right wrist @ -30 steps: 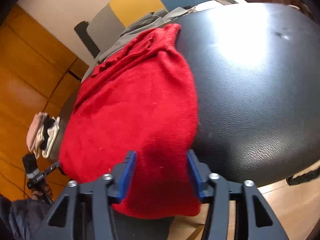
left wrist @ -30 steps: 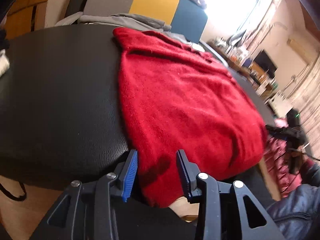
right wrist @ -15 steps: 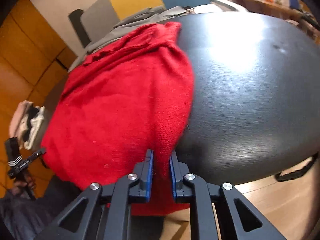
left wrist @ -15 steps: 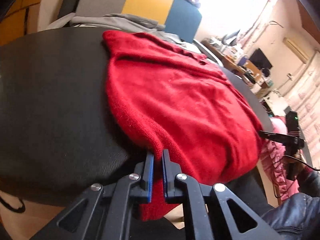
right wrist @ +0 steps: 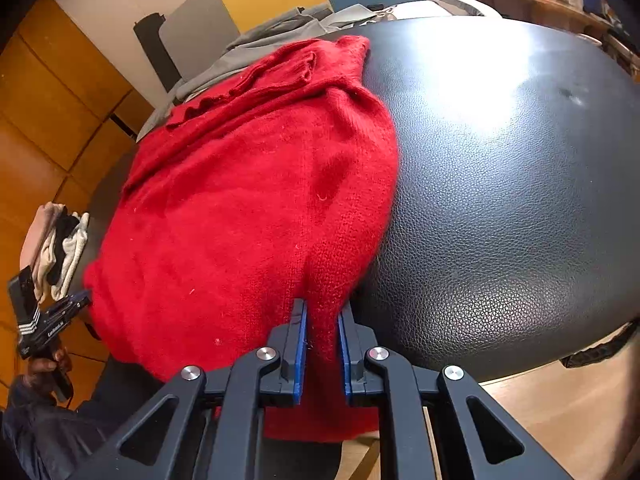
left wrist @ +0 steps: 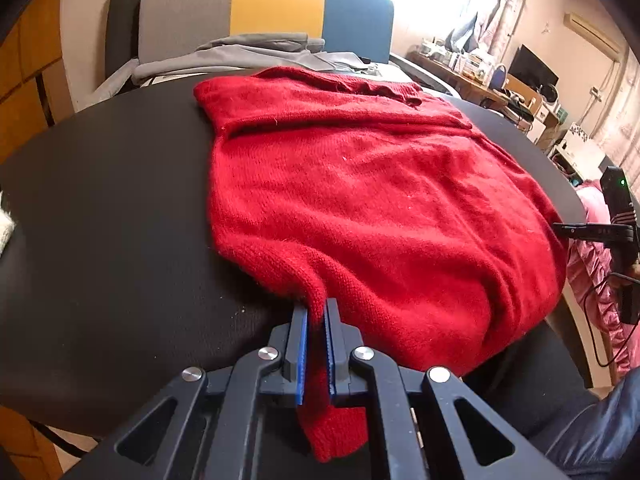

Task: Fold clothes
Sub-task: 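Lift and fold the held sweater edge over with both grippers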

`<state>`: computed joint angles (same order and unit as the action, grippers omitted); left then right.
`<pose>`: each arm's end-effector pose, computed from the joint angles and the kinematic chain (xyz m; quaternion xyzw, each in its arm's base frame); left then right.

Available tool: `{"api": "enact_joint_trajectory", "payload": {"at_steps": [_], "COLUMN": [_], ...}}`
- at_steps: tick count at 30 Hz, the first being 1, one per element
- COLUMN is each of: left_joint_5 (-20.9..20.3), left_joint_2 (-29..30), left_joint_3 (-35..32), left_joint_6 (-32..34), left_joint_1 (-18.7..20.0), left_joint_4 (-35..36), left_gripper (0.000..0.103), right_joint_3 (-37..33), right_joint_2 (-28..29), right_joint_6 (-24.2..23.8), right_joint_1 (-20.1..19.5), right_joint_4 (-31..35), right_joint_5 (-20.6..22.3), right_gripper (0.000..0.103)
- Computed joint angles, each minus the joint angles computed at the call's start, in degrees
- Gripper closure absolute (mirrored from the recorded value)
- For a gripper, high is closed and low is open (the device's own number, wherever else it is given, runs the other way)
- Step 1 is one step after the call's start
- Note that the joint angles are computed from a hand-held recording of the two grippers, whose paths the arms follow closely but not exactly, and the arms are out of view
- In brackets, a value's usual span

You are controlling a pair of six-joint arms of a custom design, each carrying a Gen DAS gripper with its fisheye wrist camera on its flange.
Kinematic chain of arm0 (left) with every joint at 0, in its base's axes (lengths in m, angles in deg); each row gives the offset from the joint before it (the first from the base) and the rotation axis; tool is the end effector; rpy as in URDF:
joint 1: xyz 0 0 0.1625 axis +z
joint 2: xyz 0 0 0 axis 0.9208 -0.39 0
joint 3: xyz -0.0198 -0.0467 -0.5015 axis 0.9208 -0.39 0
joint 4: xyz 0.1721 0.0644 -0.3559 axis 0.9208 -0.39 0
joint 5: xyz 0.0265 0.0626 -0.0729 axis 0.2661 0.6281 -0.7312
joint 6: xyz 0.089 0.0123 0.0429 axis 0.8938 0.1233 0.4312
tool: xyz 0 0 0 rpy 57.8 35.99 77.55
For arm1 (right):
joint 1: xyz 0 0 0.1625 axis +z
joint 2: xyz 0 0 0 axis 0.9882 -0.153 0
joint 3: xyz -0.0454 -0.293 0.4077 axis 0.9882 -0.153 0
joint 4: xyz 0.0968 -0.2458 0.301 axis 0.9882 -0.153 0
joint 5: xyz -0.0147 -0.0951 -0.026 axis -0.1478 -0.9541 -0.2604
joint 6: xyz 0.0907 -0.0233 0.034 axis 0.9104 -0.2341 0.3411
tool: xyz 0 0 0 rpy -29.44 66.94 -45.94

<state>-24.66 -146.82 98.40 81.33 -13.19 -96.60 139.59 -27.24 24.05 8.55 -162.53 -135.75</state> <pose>-0.1698 -0.5329 0.2126 0.3169 0.9158 -0.1588 0.1890 0.0893 -0.4025 0.3187 -0.0362 -0.9324 0.2866 0.2172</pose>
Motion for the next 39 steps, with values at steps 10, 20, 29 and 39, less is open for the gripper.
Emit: {"api": "enact_joint_trajectory", "payload": {"at_steps": [10,20,29,39], "left_joint_5": [-15.3,-25.3,-25.8,-23.6], "left_joint_2": [-3.5,1.7,13.3,20.3], "left_joint_3": [-5.1,-18.0,-35.3,-43.7], "left_joint_6": [-3.2,-2.1,-7.9,-11.9], "left_joint_1": [3.8,6.7,10.5,14.6], "left_joint_4": [2.5,2.8,6.4,14.7], "left_gripper": [0.097,0.097,0.097,0.091], "right_joint_3": [-3.2,-10.5,-23.9,-28.5], "right_joint_2": [-0.4,0.8,8.8,13.2], "right_joint_6": [1.5,3.5,8.5,13.7], "right_joint_1": [1.1,-0.5,-4.8,-10.2], "right_joint_4": [3.2,4.0,2.8,6.4], "right_joint_5": [8.4,19.8,23.6,29.3], "right_gripper": [0.09,0.09,0.09,0.066]}}
